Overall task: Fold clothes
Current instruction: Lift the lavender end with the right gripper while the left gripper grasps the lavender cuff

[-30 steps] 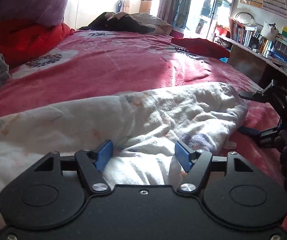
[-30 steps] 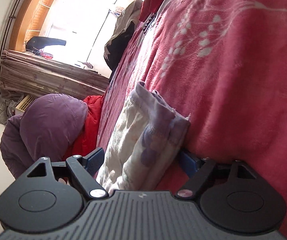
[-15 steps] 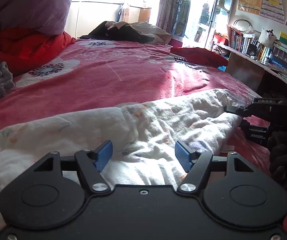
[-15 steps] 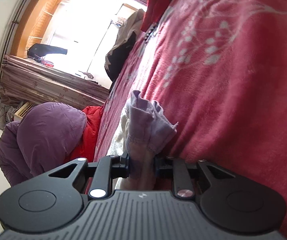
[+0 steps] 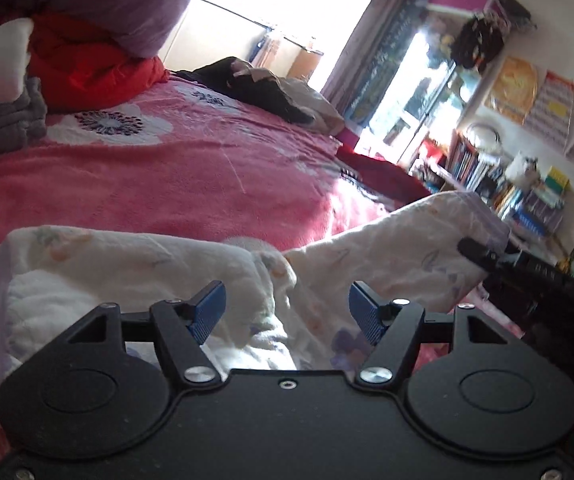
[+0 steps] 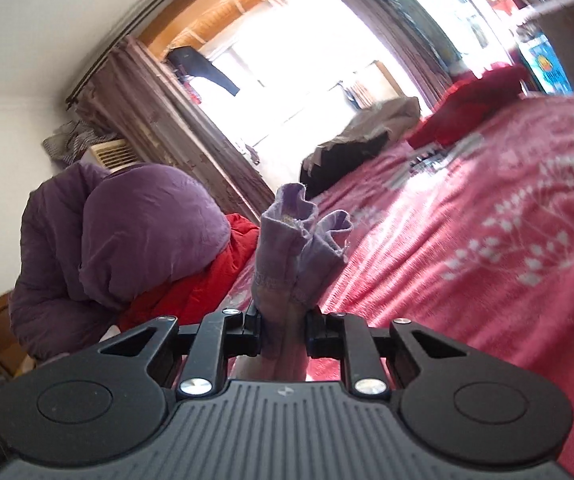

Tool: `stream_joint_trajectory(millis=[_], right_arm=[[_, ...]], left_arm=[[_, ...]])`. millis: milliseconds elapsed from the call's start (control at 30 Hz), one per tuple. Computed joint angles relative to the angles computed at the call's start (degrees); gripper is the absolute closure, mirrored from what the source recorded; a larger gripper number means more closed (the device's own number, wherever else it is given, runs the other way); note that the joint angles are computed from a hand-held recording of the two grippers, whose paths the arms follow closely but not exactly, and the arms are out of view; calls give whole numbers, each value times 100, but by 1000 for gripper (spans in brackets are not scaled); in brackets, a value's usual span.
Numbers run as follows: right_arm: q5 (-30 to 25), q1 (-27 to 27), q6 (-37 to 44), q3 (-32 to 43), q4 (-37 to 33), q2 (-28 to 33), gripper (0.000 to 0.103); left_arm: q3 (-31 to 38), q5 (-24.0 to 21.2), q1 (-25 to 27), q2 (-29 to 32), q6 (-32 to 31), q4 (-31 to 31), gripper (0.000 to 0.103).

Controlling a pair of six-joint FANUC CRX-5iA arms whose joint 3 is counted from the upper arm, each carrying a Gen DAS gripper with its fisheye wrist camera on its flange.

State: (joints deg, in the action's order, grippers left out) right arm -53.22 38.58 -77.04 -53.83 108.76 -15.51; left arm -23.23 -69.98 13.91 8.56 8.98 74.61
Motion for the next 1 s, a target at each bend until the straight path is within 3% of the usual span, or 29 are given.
stream_joint_trajectory(millis=[200, 567, 867, 1000], right_arm=[[-556, 839, 2547, 1220, -751, 908, 82], [-577, 1354, 6689, 3786, -1972, 3183, 82], [-921, 1693, 8904, 5011, -2616, 4414, 82], [-1117, 1807, 9436, 5198, -2518, 4666, 82]], left_arm=[[153, -585, 399, 302, 688, 554, 35], [676, -1498, 912, 1134, 2196, 1075, 35], [1034, -1453, 1108, 1306, 2350, 613, 35], [1097, -1510, 1099, 1333, 2345, 506, 34]])
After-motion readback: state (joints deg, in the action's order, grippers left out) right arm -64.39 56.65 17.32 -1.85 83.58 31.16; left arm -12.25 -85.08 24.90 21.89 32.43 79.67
